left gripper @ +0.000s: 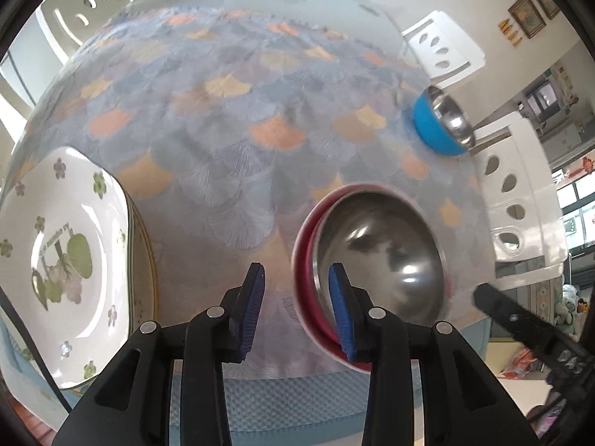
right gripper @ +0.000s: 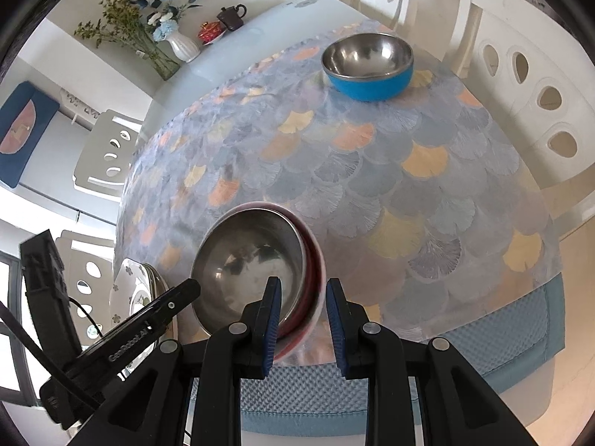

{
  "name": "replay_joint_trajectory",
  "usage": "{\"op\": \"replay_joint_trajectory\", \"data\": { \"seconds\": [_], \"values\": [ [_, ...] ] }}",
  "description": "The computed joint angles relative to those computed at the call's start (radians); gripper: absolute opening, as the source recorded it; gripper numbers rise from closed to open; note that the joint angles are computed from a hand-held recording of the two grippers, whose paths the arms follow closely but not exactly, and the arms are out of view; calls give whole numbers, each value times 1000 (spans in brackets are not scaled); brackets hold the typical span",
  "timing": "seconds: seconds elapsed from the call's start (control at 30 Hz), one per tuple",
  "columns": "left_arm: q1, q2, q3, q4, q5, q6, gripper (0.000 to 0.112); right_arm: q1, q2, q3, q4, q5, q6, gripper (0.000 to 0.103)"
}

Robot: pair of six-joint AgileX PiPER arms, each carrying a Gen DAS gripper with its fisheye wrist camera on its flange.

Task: Organize plates and bowls
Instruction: 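Open both tools and release the nested steel bowl, then move both tools to the blue-sided steel bowl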

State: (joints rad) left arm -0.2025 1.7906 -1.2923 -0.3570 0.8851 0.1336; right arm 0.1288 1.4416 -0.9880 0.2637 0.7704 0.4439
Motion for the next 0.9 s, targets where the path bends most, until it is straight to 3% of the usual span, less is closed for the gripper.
{"op": "replay_joint_trajectory", "data": {
  "seconds": [0.4,0.5,0.6,0.9],
  "values": [
    [-15,-71,48,-85,22,85,31,-40,-19,-8,71,-23,-142,24],
    [-30,-89,94,-101,13,97,32,-25,-30,-8,47,-30,-141,24],
    [-61,-121,141,-74,-44,64,32,-17,-41,15,42,-30,-132,24],
    [-95,-176,214,-96,-82,54,32,-20,-143,120,14,-23,-70,24]
  ]
}}
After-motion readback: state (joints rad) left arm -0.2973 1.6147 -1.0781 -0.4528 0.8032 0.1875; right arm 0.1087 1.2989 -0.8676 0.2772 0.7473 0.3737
